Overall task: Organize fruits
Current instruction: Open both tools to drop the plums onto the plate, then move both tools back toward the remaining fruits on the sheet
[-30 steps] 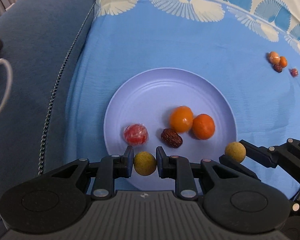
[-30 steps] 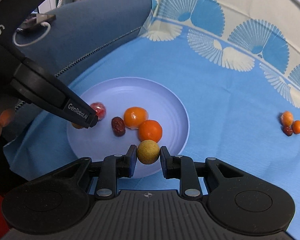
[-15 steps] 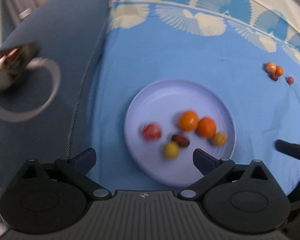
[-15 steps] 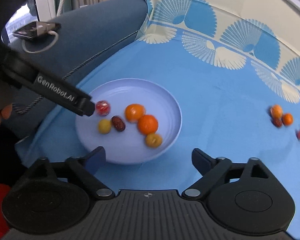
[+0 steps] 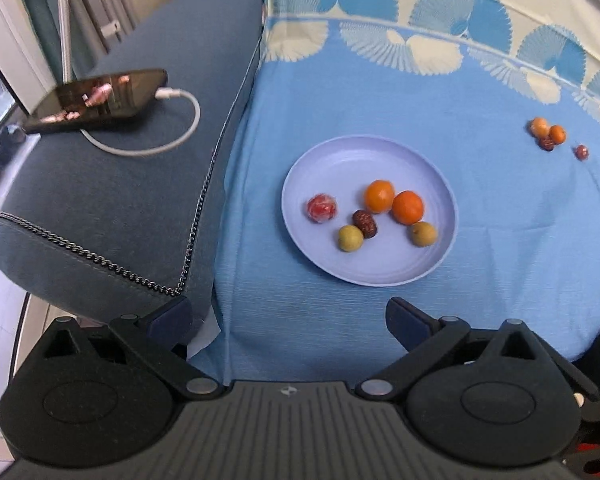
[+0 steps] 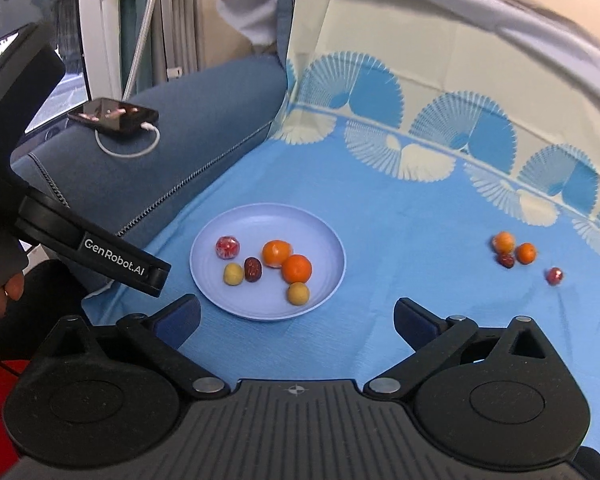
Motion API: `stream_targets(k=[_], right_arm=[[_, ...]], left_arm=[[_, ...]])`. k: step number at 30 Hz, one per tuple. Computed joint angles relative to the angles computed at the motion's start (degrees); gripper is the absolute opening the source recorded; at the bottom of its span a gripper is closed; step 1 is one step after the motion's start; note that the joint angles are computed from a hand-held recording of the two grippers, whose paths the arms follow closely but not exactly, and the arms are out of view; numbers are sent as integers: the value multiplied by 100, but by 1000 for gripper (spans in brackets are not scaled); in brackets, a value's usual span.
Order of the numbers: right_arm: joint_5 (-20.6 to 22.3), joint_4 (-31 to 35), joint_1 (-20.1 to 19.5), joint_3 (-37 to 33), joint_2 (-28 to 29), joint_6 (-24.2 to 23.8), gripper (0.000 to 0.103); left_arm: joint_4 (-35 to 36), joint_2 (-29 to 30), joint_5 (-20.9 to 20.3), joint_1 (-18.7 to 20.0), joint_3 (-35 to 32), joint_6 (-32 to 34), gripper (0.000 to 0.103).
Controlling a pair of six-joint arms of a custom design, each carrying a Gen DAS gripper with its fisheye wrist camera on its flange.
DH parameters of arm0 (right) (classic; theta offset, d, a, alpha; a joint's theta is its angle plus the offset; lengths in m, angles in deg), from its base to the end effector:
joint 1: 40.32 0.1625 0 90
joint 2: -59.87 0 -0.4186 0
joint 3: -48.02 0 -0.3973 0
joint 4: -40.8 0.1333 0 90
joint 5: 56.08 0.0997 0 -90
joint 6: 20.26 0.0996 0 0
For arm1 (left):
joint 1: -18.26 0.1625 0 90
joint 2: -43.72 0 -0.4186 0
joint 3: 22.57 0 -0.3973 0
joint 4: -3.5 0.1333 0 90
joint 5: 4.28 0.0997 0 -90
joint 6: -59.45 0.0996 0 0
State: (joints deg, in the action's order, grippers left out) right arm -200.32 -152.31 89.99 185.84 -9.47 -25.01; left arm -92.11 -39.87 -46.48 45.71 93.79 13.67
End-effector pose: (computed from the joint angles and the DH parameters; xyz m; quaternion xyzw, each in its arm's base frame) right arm 0.3043 -0.2776 0.1933 0.2003 -0.8369 0.3851 0.3335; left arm -0.2941 -0.3861 0.2584 0.2237 0.8653 -0.1936 0.4046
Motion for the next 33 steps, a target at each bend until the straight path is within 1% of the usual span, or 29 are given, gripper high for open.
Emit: stream_targets(k=[6, 12, 18, 21, 33], right_arm=[[-343, -271, 384, 117, -41, -55, 102], [-545, -478, 608, 161, -25, -82, 102], [-621, -592, 710, 162, 26, -166, 102], [-656, -567, 740, 149, 47, -133, 102], [-651, -436, 668, 114, 49, 9, 102]], left_arm=[[-29, -143, 52, -447, 183, 83, 103], [48, -310, 173, -740, 273, 14, 103], [167, -380, 166, -823, 291, -116, 103], [183, -401, 173, -835, 290, -129, 103], [179, -378, 116, -725, 268, -111, 103]])
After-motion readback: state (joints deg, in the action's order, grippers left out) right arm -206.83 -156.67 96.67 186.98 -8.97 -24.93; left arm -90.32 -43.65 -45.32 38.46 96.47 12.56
